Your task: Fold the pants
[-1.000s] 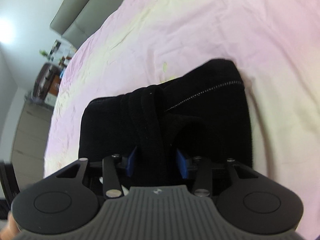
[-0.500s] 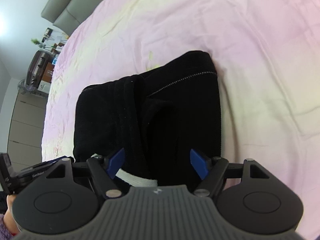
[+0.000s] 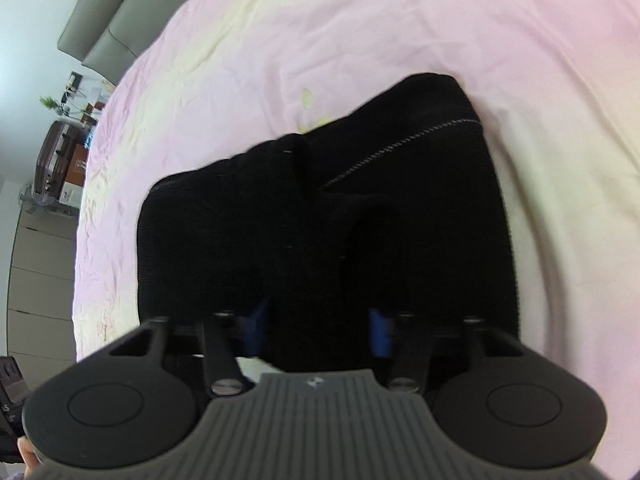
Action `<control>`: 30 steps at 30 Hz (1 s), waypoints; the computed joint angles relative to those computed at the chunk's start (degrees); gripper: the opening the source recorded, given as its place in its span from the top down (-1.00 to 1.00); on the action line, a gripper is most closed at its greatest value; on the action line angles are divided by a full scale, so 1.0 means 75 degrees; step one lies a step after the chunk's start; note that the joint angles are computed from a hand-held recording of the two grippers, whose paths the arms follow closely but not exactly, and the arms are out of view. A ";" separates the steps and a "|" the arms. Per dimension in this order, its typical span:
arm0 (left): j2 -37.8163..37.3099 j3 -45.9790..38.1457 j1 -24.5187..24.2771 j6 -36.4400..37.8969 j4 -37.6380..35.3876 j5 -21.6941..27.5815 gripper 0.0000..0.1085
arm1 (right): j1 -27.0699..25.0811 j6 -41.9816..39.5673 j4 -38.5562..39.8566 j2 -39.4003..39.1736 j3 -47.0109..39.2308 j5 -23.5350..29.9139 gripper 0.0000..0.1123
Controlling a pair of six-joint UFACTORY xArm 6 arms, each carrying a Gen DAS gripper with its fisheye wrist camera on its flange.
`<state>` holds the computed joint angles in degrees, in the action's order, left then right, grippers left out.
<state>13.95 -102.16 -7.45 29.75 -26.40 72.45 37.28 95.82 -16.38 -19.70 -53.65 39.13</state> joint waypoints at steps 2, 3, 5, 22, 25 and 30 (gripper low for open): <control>0.0016 -0.0048 0.0097 0.0079 -0.0151 0.0042 -0.15 | 0.0196 -0.0472 -0.0138 0.0389 -0.0915 0.0909 0.48; 0.0029 -0.0058 0.0156 0.0106 -0.0226 0.0027 -0.15 | 0.0265 -0.0678 -0.0168 0.0569 -0.1387 0.1306 0.50; -0.0009 -0.0047 0.0247 0.0119 -0.0344 0.0038 -0.13 | 0.0403 -0.0999 -0.0444 0.0919 -0.2331 0.1891 0.58; -0.0099 0.0170 -0.0180 0.0423 -0.0838 -0.0250 -0.04 | 0.0252 -0.0055 -0.0425 -0.0518 -0.0816 0.2928 0.57; -0.0105 0.0135 -0.0358 0.0626 -0.0747 -0.0512 -0.04 | 0.0285 -0.0662 -0.0500 -0.0453 -0.0913 0.3298 0.31; 0.0329 -0.0454 -0.0751 0.0608 -0.0543 -0.0773 0.04 | 0.0617 -0.2951 -0.0858 0.0602 -0.3020 0.5458 0.08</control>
<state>16.41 -105.56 -13.09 34.31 -30.48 66.65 41.91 73.69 -22.81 -15.19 -76.30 80.07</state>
